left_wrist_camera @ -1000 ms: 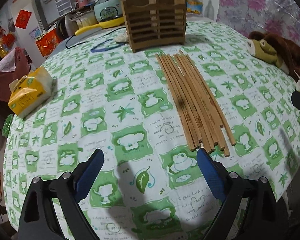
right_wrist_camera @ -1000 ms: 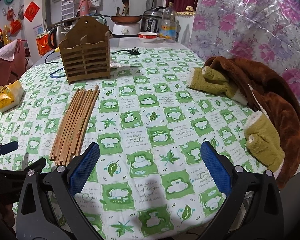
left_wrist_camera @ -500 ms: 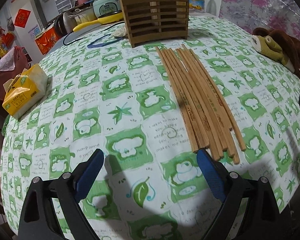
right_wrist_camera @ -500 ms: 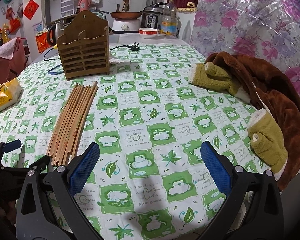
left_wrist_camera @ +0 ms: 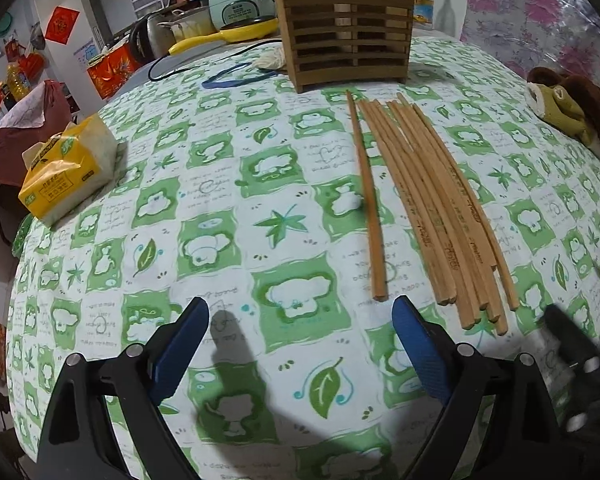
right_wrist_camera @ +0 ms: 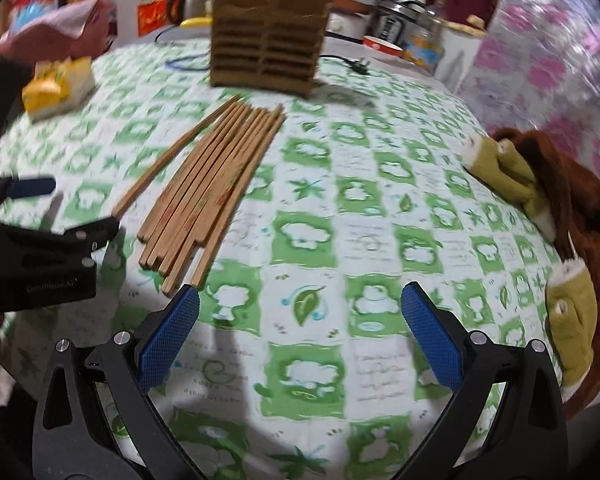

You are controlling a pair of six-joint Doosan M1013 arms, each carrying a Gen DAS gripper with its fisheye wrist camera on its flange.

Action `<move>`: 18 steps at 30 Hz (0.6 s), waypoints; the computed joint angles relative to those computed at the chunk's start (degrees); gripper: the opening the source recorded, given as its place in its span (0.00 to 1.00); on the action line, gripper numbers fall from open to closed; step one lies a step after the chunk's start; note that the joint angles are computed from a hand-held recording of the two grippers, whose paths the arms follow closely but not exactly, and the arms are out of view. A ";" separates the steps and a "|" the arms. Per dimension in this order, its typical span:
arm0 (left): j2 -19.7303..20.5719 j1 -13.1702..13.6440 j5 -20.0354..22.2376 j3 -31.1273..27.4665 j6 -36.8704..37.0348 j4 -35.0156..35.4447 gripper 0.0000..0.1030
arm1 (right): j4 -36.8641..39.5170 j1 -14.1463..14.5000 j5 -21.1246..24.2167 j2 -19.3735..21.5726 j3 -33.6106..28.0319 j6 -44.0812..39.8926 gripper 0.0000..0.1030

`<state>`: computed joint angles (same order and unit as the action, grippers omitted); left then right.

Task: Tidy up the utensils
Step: 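Move both tools toward the pile of wooden chopsticks, then close the right tool on one chopstick while the left tool grasps another chopstick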

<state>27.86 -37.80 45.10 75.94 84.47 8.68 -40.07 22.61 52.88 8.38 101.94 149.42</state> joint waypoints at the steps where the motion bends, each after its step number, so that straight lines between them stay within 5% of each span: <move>1: 0.01 -0.01 -0.04 0.00 0.07 -0.07 0.89 | -0.05 0.18 0.09 0.35 -0.20 -0.18 0.95; 13: 0.27 0.44 0.41 -0.45 0.32 -1.60 0.89 | -0.54 -0.20 -0.23 2.34 -1.25 -0.79 0.93; 18: 0.48 0.47 0.32 -0.77 0.83 -1.81 0.89 | 2.20 -2.48 -2.43 0.90 0.12 -0.89 0.74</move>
